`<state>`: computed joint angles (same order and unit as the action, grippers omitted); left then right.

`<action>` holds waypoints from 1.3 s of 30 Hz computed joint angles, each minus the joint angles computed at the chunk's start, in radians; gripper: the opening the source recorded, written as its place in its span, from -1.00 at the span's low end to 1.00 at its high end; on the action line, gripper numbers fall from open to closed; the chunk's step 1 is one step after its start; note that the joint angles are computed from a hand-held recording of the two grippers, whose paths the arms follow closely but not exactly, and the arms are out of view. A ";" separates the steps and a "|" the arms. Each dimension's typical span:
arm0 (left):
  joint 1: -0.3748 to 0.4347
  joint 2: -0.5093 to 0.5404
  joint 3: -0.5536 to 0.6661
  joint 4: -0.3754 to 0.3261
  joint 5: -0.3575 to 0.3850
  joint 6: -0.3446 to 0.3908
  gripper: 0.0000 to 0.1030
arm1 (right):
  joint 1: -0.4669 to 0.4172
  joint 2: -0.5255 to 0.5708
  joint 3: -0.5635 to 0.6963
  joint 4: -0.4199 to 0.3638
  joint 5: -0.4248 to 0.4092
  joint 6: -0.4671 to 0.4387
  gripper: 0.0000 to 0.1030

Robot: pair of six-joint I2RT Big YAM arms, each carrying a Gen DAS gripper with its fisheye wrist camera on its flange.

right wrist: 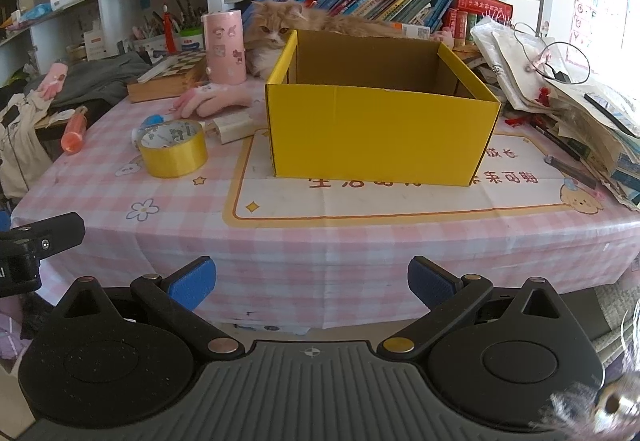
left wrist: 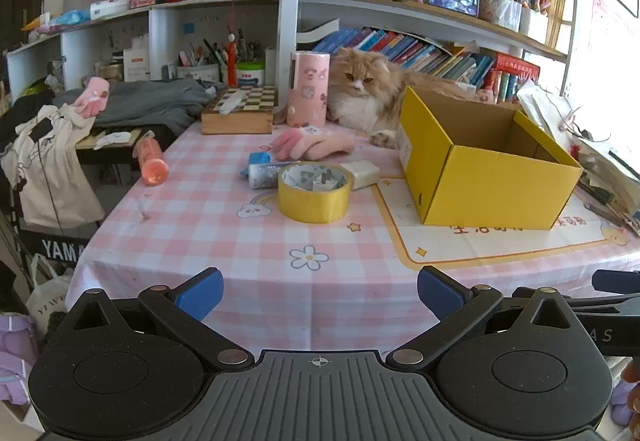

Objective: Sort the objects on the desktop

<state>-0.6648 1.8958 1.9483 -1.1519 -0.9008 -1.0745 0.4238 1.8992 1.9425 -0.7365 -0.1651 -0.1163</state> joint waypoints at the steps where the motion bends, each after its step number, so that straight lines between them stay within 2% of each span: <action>1: 0.001 -0.003 -0.005 0.009 0.004 0.005 1.00 | 0.000 0.001 0.001 0.000 0.001 0.000 1.00; 9: 0.005 0.001 -0.005 0.023 0.034 0.028 1.00 | 0.001 0.004 0.004 -0.001 0.021 0.002 1.00; 17: 0.002 0.017 0.019 -0.022 0.026 0.033 1.00 | -0.001 0.008 0.009 -0.006 0.015 0.008 1.00; 29: 0.006 -0.002 -0.014 0.015 0.035 0.042 1.00 | -0.002 0.010 0.015 -0.017 -0.014 0.012 1.00; 33: 0.008 -0.012 -0.030 0.040 0.036 0.049 1.00 | -0.002 0.010 0.016 -0.019 -0.012 0.011 1.00; 39: 0.010 -0.015 -0.037 0.041 0.037 0.041 1.00 | -0.003 0.015 0.025 -0.029 0.005 0.026 1.00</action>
<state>-0.6553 1.8804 1.9114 -1.1105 -0.8643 -1.0333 0.4213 1.9141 1.9678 -0.7659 -0.1605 -0.0901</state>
